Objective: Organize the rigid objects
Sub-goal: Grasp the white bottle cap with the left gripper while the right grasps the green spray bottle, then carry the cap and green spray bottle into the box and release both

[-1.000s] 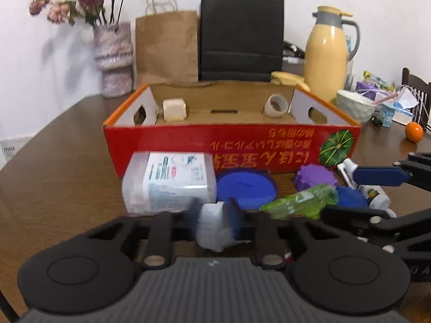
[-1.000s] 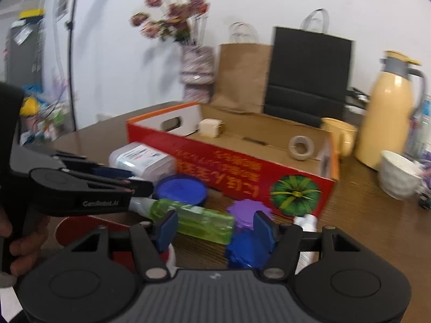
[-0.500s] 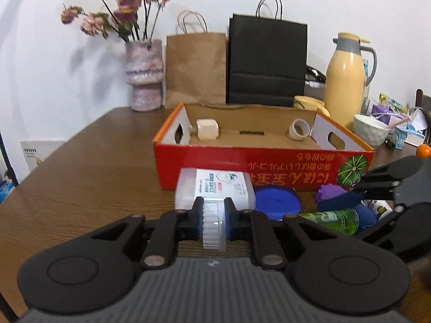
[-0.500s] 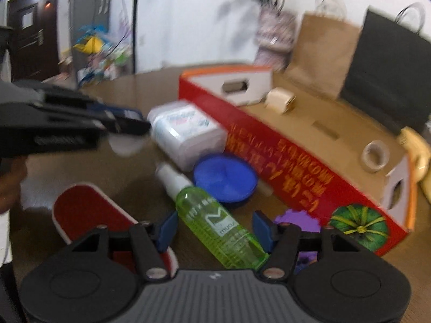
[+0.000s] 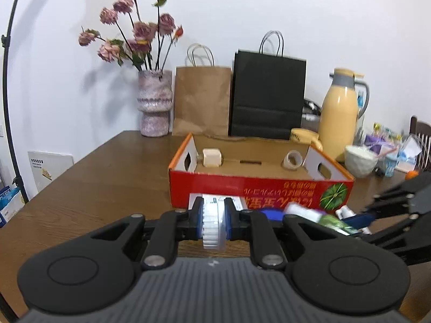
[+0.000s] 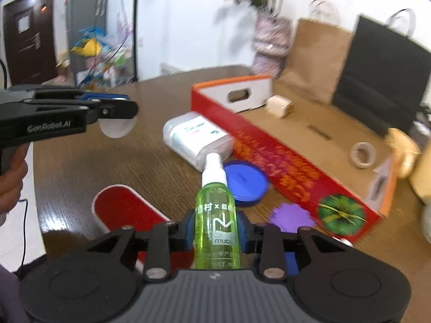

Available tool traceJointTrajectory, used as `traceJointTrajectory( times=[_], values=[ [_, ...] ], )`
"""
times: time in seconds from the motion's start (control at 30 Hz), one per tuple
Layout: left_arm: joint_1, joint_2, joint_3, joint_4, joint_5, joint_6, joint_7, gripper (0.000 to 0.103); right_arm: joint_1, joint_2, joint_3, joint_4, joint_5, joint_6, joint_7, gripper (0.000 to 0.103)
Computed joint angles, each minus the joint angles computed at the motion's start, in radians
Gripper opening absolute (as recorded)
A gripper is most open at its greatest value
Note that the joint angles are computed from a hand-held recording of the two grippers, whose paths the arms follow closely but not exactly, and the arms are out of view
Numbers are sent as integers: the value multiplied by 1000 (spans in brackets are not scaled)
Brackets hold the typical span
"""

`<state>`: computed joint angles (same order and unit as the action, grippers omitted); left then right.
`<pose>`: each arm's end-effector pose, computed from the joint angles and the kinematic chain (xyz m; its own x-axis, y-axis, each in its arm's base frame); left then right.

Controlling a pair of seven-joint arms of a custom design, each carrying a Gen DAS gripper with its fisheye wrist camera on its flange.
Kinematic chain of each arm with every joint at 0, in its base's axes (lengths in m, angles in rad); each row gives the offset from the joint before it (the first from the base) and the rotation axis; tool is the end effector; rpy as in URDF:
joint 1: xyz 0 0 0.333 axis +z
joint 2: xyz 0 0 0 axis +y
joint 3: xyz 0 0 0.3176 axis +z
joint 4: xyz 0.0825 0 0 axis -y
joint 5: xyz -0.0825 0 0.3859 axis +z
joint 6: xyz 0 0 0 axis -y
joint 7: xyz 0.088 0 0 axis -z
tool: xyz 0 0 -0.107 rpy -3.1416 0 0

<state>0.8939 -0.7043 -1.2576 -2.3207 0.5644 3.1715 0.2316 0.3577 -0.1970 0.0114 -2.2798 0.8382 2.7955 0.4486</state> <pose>0.4376 -0.3146 0.4890 0.0362 -0.9978 0.0558 -0.3640 -0.0652 -0.9291 0.5016 0.1573 0.5067 0.6920 -0.7189 0.0654 -0.4419 -0.4935 -0.7491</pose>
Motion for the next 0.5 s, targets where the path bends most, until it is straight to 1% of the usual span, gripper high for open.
traceJointTrajectory(
  times=[0.07, 0.1, 0.17, 0.2, 0.23, 0.27, 0.3, 0.33, 0.37, 0.4, 0.43, 0.5],
  values=[
    [-50, -36, 42, -26, -10, -10, -15, 16, 12, -67, 1, -66, 57, 83, 2, 30],
    [-78, -77, 63, -44, -13, -22, -27, 16, 34, -109, -4, -112, 107, 144, -5, 31],
    [-124, -161, 90, -73, -5, -49, -48, 16, 99, -183, -27, -186, 201, 254, -10, 30],
    [-156, -203, 107, -92, -1, -61, -62, 16, 169, -225, -67, -228, 235, 321, 0, 31],
    [-184, -224, 122, -105, 2, -71, -72, 16, 256, -264, -123, -266, 257, 391, 9, 31],
    [-210, -243, 137, -120, 7, -69, -83, 16, 343, -309, -166, -305, 290, 475, 7, 31],
    [-233, -268, 149, -135, 11, -66, -96, 16, 431, -351, -213, -352, 253, 563, 48, 31],
    [-257, -307, 157, -151, 15, -71, -110, 16, 516, -384, -259, -382, 258, 647, 33, 31],
    [-280, -335, 166, -165, 21, -82, -118, 16, 576, -415, -270, -411, 284, 729, 14, 31],
    [-306, -358, 176, -179, 26, -90, -127, 16, 600, -433, -258, -438, 288, 790, 35, 31],
    [-334, -381, 189, -197, 29, -92, -139, 16, 590, -456, -223, -469, 285, 822, 77, 31],
    [-391, -412, 216, -230, 38, -98, -152, 16, 599, -511, -180, -531, 274, 876, 145, 31]
  ],
)
